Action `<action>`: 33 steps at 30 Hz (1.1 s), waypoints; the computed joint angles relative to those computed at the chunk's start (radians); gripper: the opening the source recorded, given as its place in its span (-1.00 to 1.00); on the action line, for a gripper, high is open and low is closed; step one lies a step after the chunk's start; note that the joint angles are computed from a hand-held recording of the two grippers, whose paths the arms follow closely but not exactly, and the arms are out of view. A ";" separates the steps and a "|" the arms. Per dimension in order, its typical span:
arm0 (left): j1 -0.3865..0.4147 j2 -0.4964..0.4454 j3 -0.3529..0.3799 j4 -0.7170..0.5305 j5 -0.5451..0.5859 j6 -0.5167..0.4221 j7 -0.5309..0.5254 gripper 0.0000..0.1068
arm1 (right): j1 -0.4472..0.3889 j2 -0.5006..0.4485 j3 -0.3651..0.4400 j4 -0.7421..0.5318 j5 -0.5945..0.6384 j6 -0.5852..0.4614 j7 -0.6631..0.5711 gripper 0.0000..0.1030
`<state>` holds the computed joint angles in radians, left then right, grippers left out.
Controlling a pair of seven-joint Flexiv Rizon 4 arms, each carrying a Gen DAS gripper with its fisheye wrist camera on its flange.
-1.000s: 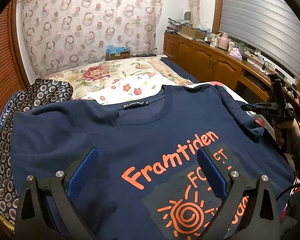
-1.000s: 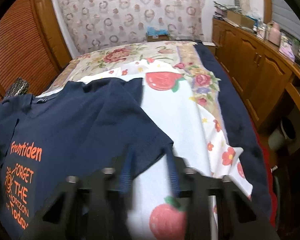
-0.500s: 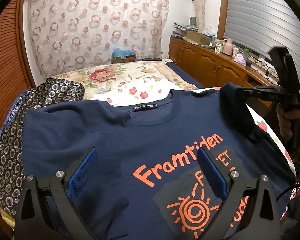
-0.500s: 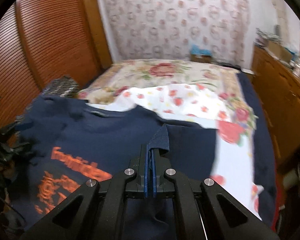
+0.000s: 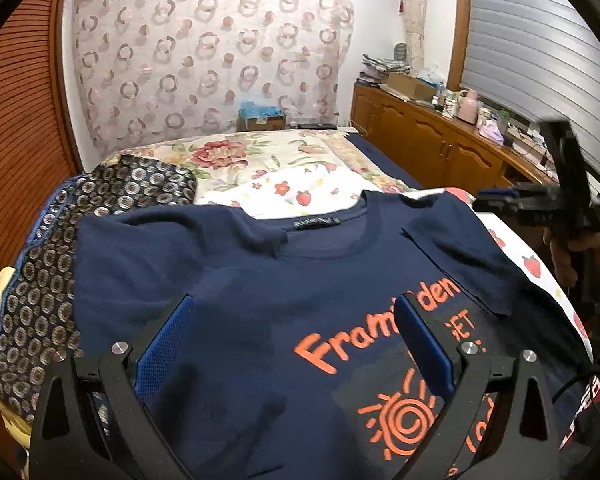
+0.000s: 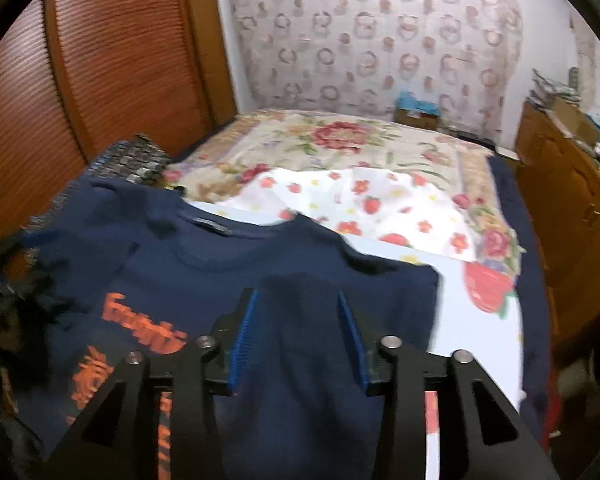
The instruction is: Fold small clothes
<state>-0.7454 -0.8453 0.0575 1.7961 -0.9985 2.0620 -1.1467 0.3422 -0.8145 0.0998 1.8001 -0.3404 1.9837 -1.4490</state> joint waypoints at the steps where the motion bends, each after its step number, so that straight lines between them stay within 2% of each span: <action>1: 0.006 0.005 0.000 0.005 0.005 0.001 0.000 0.86 | 0.045 -0.006 -0.052 -0.008 0.042 -0.005 -0.002 -0.11; 4: 0.027 0.023 0.004 0.028 0.013 0.005 0.000 0.81 | 0.116 -0.038 -0.143 -0.032 0.129 -0.016 -0.006 -0.11; 11: 0.074 0.063 0.032 0.068 0.002 -0.042 0.000 0.31 | 0.097 -0.120 -0.136 -0.166 0.134 -0.115 0.047 -0.11; 13: 0.069 0.066 0.062 0.075 -0.023 -0.058 -0.007 0.17 | 0.088 -0.131 -0.125 -0.189 0.121 -0.130 0.056 -0.11; 15: 0.036 0.061 0.110 0.073 -0.076 -0.077 0.003 0.12 | 0.092 -0.139 -0.127 -0.206 0.114 -0.145 0.066 -0.11; 18: 0.029 0.061 0.133 0.080 -0.098 -0.077 0.009 0.12 | 0.054 -0.152 -0.095 -0.234 0.083 -0.163 0.069 -0.11; 20: 0.041 0.063 0.135 0.083 -0.097 -0.093 0.015 0.12 | 0.058 -0.156 -0.103 -0.239 0.082 -0.153 0.073 -0.10; 22: 0.026 0.054 0.168 0.071 -0.118 -0.128 0.025 0.09 | 0.062 -0.151 -0.113 -0.222 0.088 -0.129 0.073 -0.10; 23: 0.033 0.053 0.173 0.069 -0.107 -0.143 0.016 0.05 | 0.060 -0.155 -0.111 -0.221 0.085 -0.124 0.072 -0.10; 28: 0.182 0.086 0.062 0.099 0.071 -0.146 -0.081 -0.27 | 0.039 -0.155 -0.094 -0.210 0.071 -0.111 0.066 -0.10; 33: 0.130 0.057 0.154 0.062 0.099 -0.225 -0.117 -0.29 | 0.046 -0.156 -0.103 -0.211 0.070 -0.109 0.065 -0.10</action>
